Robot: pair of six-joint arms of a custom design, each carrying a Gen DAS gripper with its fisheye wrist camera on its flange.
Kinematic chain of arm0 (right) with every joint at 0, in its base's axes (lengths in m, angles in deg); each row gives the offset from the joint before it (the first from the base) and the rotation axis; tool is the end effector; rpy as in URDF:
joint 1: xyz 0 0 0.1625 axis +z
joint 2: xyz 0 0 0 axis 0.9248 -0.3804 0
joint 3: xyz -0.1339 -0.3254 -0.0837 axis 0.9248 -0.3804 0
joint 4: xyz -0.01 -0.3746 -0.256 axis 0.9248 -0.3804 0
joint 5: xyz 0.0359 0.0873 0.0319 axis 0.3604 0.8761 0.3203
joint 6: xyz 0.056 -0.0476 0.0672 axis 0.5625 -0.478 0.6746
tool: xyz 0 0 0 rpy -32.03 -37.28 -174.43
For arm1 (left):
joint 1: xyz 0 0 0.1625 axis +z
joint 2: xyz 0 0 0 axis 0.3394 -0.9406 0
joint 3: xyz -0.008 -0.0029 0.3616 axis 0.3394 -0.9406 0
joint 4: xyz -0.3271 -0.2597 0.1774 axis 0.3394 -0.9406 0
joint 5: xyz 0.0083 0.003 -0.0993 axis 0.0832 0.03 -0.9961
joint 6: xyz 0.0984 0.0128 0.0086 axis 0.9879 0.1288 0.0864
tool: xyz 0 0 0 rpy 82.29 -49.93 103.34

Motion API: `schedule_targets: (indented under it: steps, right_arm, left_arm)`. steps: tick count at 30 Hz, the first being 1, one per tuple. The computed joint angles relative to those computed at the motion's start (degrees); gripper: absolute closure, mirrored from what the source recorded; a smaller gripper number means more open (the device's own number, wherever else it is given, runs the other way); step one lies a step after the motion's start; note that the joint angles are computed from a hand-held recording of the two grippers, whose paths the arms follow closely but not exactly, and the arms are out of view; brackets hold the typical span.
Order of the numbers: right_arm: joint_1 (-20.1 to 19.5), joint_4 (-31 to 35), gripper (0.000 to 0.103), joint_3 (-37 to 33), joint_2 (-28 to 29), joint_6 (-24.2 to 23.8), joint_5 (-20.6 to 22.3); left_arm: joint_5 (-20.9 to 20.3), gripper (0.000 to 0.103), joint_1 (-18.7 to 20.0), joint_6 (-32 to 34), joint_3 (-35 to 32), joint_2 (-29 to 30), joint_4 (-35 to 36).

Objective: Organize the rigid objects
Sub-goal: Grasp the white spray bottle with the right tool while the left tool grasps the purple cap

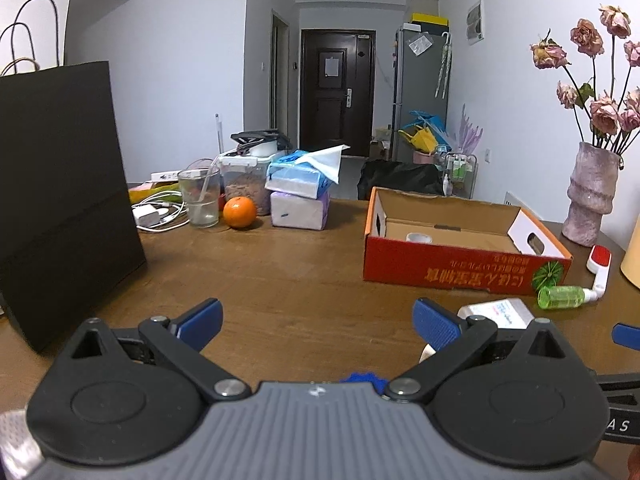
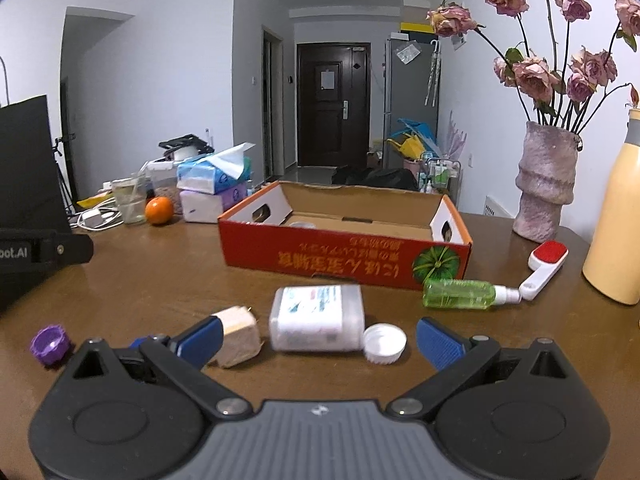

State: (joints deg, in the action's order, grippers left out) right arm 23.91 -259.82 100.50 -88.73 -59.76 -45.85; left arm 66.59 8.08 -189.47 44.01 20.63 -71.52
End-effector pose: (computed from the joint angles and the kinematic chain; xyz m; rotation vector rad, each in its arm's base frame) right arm 0.1451 -0.5188 0.2012 1.1156 -2.3086 1.0604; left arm -0.2888 -0.4145 0.1160 -0.0171 1.7630 -1.3733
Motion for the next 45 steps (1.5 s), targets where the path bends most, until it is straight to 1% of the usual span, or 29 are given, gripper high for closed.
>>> schedule_targets:
  steps: [5,8,16,23,26,31,43,45]
  right_arm:
    - [-0.51,-0.27,0.0,2.54,-1.63,-0.24,0.59]
    - [-0.94,-0.1,0.0,4.12,-2.68,-0.52,1.64]
    - [-0.62,3.67,0.0,6.31,-3.73,-1.9,1.34]
    - [0.1,7.37,0.0,7.71,-3.94,-3.65,1.46]
    - [0.77,7.98,0.0,7.89,-3.24,-4.32,0.44]
    - [1.63,7.74,0.0,7.72,-1.55,-4.77,-1.55]
    - [2.87,5.34,0.0,5.9,3.09,-4.54,-6.49]
    - [2.87,5.17,0.002,5.65,3.56,-4.41,-6.89]
  left_arm:
    - [-2.15,0.0,-1.14,1.58,2.71,-1.39,-2.31]
    - [-3.49,0.0,-1.67,2.77,4.55,-2.34,-4.2]
    - [-6.5,0.0,-2.92,3.89,9.24,-5.27,-7.68]
    - [-9.05,0.0,-4.35,3.32,13.4,-8.73,-8.59]
    - [-10.28,0.0,-4.71,4.08,15.28,-10.56,-9.86]
    - [-11.17,0.0,-4.96,4.9,17.35,-12.71,-11.07]
    - [-10.61,0.0,-4.71,7.32,20.49,-16.26,-14.12]
    - [-10.51,0.0,-4.47,7.68,20.62,-16.43,-14.42]
